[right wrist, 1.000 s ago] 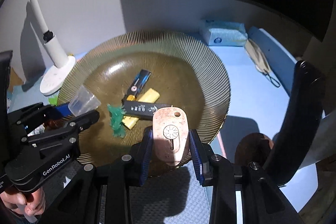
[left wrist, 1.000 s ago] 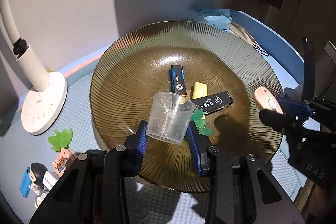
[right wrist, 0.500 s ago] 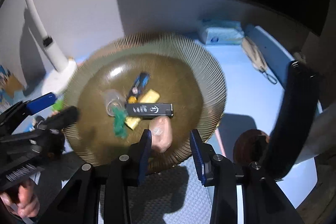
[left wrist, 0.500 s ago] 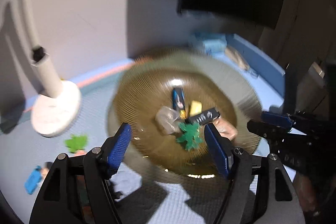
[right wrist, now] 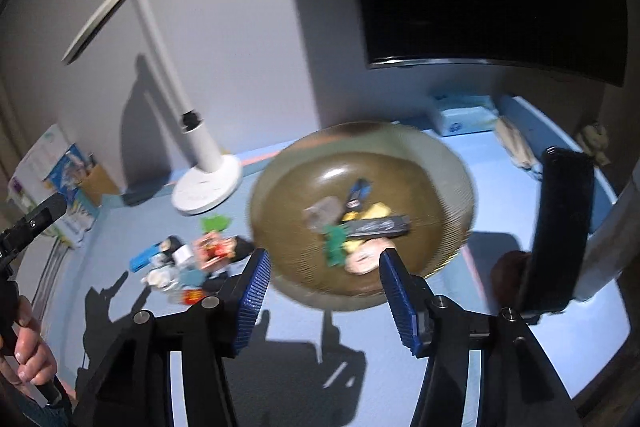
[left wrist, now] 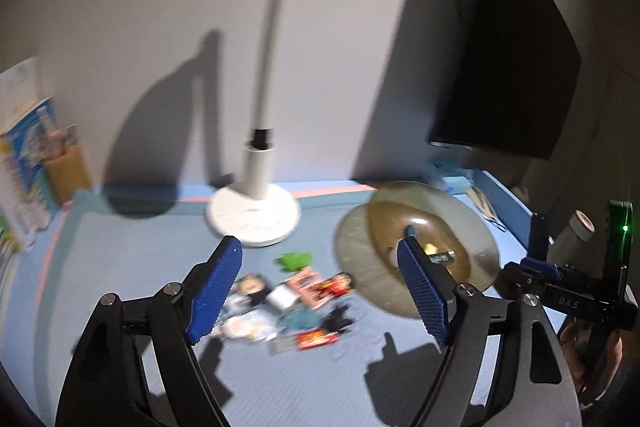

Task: Organize rigid objects
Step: 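Carry the cup and sharpener into the amber bowl and open both tools, then move both tools back over the remaining pile of items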

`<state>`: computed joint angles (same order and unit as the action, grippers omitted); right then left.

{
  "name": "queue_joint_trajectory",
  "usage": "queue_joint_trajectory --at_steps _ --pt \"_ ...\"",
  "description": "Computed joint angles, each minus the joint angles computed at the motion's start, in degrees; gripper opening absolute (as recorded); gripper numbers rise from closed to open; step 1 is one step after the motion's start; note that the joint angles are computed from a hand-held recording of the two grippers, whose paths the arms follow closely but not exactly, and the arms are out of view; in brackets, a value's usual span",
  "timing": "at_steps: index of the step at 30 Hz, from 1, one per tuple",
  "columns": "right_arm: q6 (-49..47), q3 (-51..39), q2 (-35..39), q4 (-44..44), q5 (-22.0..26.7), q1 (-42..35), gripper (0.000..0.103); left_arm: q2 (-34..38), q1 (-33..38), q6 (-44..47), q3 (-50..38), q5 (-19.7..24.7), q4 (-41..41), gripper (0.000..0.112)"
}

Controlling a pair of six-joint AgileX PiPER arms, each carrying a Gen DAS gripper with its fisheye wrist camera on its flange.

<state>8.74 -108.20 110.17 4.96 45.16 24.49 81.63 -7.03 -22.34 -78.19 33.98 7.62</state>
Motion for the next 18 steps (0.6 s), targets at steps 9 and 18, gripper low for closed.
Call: queue_joint_trajectory --at_steps 9,18 --pt "3.43 -1.17 4.02 -1.68 1.66 8.22 0.055 -8.64 15.17 18.97 15.75 -2.49 -18.85 0.079" --pt "4.62 17.47 -0.42 -3.81 -19.13 14.81 0.055 -7.17 23.76 33.68 22.63 -2.99 -33.86 0.079"
